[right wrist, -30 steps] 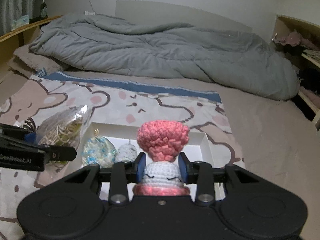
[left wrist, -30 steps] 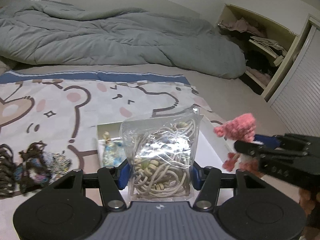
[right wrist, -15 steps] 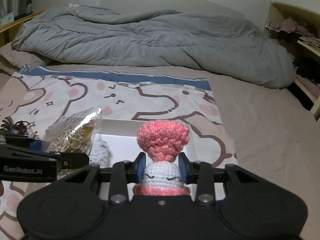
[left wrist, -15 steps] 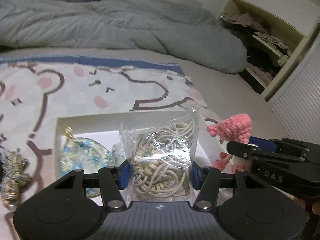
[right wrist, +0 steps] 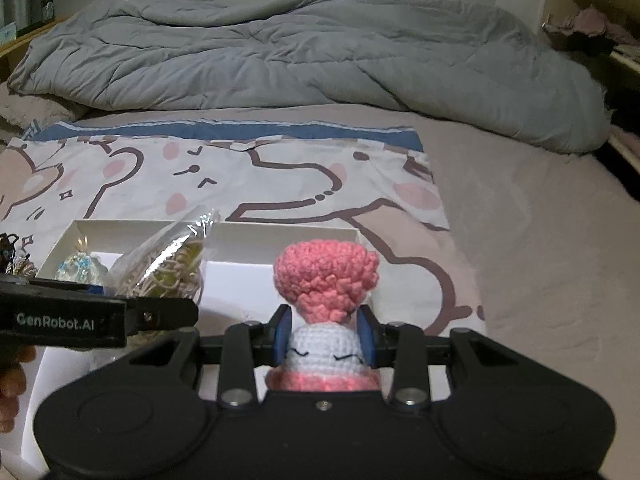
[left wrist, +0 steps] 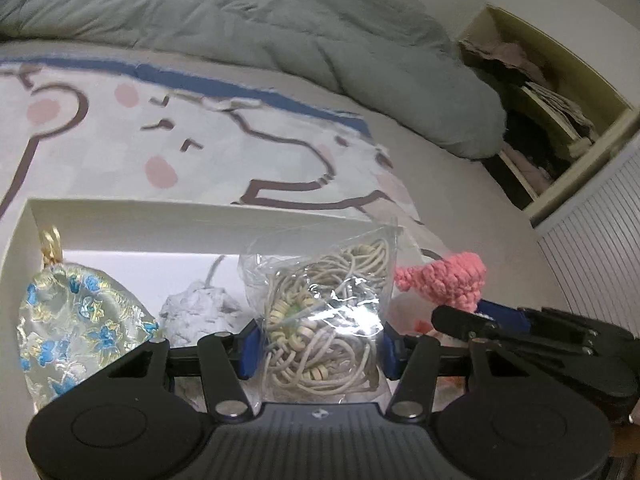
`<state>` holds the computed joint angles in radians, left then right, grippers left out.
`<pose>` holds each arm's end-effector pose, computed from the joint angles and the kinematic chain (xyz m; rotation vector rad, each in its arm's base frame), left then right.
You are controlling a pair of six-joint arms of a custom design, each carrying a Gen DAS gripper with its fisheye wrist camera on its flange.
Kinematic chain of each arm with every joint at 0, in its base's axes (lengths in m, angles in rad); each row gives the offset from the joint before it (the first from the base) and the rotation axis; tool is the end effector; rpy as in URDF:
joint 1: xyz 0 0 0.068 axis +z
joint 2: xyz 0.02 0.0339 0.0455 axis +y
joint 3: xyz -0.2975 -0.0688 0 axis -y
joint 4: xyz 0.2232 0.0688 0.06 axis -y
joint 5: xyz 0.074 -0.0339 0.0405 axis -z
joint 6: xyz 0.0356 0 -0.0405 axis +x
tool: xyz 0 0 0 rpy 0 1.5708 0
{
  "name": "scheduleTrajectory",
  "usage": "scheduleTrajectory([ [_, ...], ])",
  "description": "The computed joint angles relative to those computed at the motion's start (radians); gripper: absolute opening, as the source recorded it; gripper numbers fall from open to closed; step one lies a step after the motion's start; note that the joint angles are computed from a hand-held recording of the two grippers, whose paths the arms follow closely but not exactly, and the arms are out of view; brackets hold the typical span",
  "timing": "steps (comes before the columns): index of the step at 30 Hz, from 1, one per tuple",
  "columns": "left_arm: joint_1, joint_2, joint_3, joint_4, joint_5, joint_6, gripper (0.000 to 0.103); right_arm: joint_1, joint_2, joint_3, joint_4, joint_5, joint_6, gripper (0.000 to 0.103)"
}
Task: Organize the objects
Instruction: 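Lower the bag of cords with the left tool while the right tool lowers the pink doll into the box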
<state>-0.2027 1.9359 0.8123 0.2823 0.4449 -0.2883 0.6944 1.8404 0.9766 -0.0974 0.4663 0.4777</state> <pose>0.3374 -0.0850 0.1370 0.1059 2.4408 -0.7599 0.2795 0.2119 0.1828 -0.0808 2.3920 -0.0569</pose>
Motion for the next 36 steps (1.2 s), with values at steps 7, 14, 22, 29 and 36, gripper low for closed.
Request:
scheduleTrajectory([
  [7, -0.01, 0.064, 0.035, 0.036, 0.022, 0.015, 0.055, -0.031, 0.073, 0.035, 0.03, -0.037, -0.034, 0.036],
  [14, -0.028, 0.113, 0.068, 0.057, 0.028, 0.028, 0.055, -0.035, 0.11, 0.033, 0.055, -0.029, -0.037, 0.036],
  [22, -0.019, 0.118, 0.09, 0.034, 0.038, 0.018, 0.059, -0.046, 0.124, 0.056, 0.059, -0.031, -0.02, 0.037],
  [29, -0.035, 0.093, 0.085, 0.001, 0.02, 0.022, 0.066, -0.057, 0.097, 0.043, 0.06, -0.02, 0.041, 0.038],
  [36, -0.025, 0.026, 0.072, -0.06, 0.033, 0.027, 0.08, -0.057, 0.043, -0.001, 0.067, -0.019, 0.107, 0.041],
])
